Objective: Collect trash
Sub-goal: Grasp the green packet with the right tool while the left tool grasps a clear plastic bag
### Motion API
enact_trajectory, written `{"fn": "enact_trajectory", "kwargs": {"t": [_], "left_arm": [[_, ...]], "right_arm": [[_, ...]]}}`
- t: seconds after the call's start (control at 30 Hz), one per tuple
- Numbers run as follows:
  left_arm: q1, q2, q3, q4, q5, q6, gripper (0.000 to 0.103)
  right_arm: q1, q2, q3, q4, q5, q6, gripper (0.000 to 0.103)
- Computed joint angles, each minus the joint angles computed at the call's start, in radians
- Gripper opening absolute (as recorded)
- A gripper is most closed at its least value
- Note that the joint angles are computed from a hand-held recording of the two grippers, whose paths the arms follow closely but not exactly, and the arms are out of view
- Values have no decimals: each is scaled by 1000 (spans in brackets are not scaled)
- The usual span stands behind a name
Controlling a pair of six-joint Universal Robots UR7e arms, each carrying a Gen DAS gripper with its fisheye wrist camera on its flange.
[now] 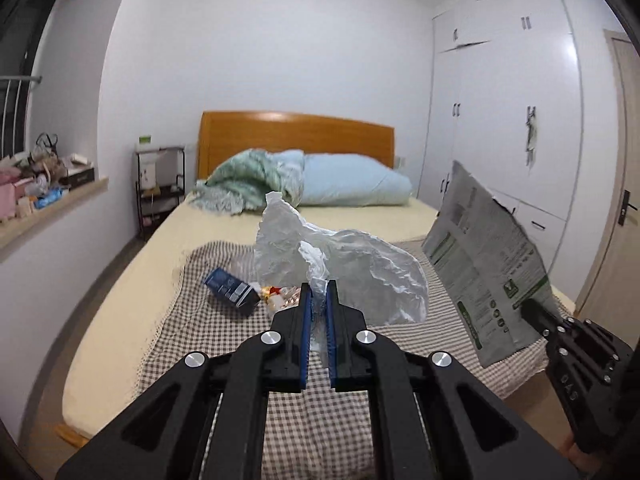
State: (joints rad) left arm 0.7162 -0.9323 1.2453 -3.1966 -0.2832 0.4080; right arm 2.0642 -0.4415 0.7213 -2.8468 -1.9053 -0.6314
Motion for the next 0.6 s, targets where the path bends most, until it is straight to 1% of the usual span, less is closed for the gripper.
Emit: {"fn": "enact_trajectory", "kwargs": {"t": [0.1,0.23,0.3,0.4,0.43,0.5,0.6], "left_arm": [[-28,2,7,12,-6,-5,4],[-51,10,24,142,-40,-122,4],[-52,28,19,212,-84,-176,4],[-52,69,-16,284,-142,-221,4],[-47,92,-33,323,-185,-243,4],[-45,126,-61,373,-228,-262,4],[-38,197,-118,456,-298,-286,4]], "right_arm": [[-3,-59,80,-53,-13,-13,1],[-26,-143,177,-122,-46,-32,1],[-43,-192,226,-168,-85,-41,1],[-69,-257,282,-230,-146,-57,1],[-79,-272,295,-250,-164,-70,1],[-98,-305,324,-295,-212,-105,1],[-132,-367,381,-358,-273,-123,1]]}}
